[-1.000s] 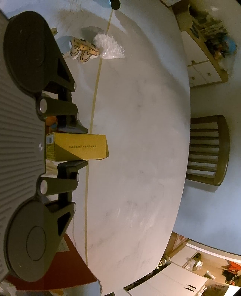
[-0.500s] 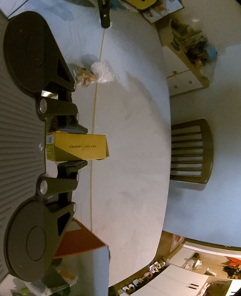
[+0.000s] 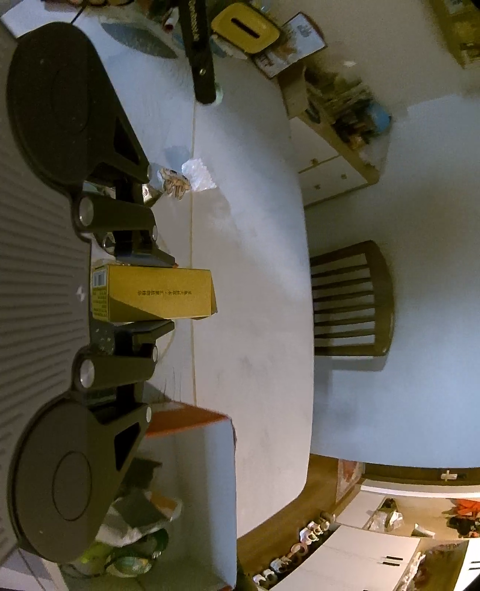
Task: Organize objects
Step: 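Carry the teal item with the left gripper while the right gripper carries the yellow box into the shoebox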
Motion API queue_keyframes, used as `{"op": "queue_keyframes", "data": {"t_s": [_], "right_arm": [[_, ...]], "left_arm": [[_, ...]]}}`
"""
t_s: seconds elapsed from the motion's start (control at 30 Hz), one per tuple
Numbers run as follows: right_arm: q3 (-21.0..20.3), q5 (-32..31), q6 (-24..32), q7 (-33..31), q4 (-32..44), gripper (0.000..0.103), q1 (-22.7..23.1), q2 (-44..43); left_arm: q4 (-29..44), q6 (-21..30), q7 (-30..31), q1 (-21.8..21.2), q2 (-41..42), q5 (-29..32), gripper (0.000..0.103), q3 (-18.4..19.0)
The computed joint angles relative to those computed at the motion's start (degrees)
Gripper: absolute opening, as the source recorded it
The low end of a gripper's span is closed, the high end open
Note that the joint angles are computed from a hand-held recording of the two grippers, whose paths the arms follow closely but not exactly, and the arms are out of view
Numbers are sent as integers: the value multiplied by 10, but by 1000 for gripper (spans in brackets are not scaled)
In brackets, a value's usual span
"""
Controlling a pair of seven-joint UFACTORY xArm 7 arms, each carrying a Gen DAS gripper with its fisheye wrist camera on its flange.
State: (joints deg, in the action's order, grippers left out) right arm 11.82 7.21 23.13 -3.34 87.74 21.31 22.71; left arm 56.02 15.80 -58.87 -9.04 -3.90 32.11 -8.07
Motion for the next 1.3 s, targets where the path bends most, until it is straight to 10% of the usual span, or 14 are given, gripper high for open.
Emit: {"op": "queue_keyframes", "data": {"t_s": [0.27,0.67,1.3], "right_arm": [[39,131,-21,-132,-87,29,-79,-82],[-9,248,7,-266,-130,29,-126,-129],[-35,223,40,-294,-8,29,-208,-12]], "left_arm": [[93,37,-15,-62,58,25,38,-18],[270,86,-2,-198,203,21,38,13],[672,275,170,-306,497,-131,38,59]]}}
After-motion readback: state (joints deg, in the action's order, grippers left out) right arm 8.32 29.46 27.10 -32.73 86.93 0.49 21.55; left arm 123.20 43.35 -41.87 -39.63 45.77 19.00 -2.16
